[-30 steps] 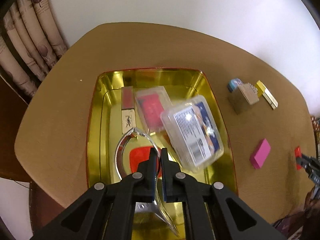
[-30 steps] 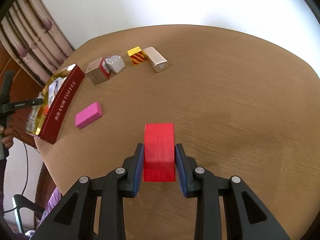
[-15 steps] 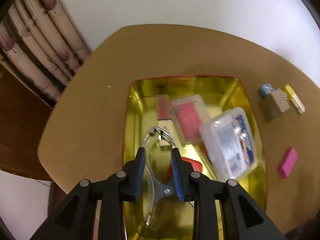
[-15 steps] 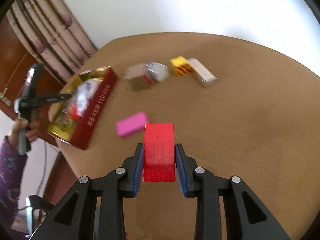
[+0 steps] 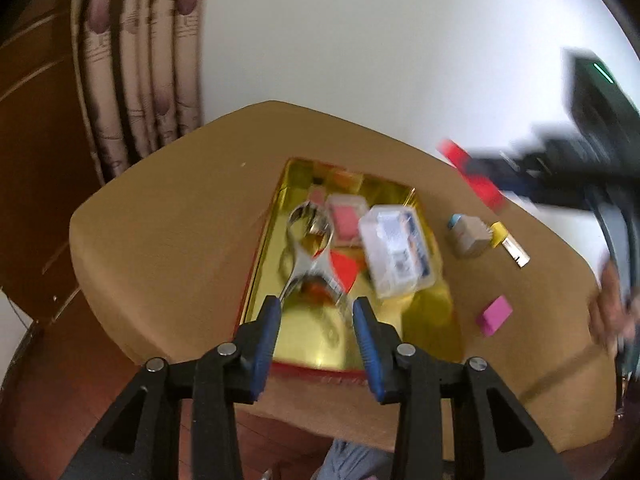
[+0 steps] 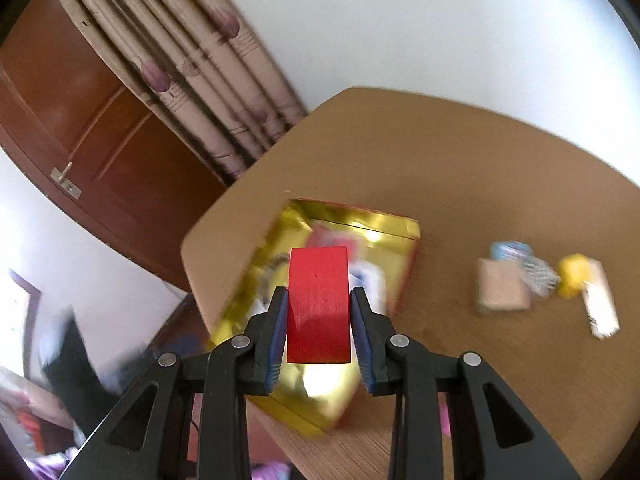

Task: Organize rigid objects
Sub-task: 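Drop the metal clip into the tin with the left gripper while the right gripper drops the red block there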

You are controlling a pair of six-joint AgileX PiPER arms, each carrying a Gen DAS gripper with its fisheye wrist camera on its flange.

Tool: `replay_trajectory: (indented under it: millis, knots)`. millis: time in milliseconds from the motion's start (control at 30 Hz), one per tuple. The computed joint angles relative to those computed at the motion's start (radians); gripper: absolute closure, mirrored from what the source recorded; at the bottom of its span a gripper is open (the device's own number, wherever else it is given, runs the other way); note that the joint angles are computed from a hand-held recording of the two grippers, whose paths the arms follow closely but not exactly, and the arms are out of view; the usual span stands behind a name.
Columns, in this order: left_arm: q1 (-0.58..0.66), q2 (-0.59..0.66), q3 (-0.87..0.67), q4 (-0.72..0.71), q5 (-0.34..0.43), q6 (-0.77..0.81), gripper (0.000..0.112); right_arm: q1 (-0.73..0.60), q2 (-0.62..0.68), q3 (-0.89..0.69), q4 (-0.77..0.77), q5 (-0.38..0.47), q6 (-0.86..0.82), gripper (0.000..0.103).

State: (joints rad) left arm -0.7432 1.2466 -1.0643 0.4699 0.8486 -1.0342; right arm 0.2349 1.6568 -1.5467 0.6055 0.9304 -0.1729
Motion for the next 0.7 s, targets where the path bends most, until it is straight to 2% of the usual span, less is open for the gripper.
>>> replay_trajectory:
  millis: [133, 233, 400, 433, 467, 533, 633, 700]
  knots:
    - [0.072, -0.027, 0.066, -0.08, -0.09, 0.059, 0.074, 0.084, 0.181, -0.196, -0.111, 0.004, 0.157, 0.074]
    - [0.108, -0.039, 0.082, -0.097, -0.097, 0.076, 0.074, 0.114, 0.274, -0.281, -0.17, -0.004, 0.234, 0.074]
    - [0.084, -0.049, 0.088, -0.018, -0.096, 0.034, 0.074, 0.134, 0.346, -0.332, -0.209, -0.011, 0.298, 0.071]
    - [0.08, -0.045, 0.083, -0.022, -0.091, 0.044, 0.074, 0.124, 0.341, -0.313, -0.168, -0.023, 0.278, 0.067]
    - [0.078, -0.043, 0.081, -0.032, -0.091, 0.054, 0.074, 0.111, 0.32, -0.272, -0.12, -0.052, 0.255, 0.056]
    - [0.079, -0.035, 0.075, -0.059, -0.094, 0.083, 0.074, 0.088, 0.254, -0.162, -0.038, -0.149, 0.185, 0.047]
    - [0.068, -0.026, 0.069, -0.059, -0.086, 0.09, 0.074, 0.044, 0.04, 0.13, 0.075, -0.313, 0.03, 0.045]
    - [0.054, -0.023, 0.066, -0.047, -0.085, 0.083, 0.074, -0.004, -0.13, 0.33, 0.027, -0.366, 0.025, 0.032]
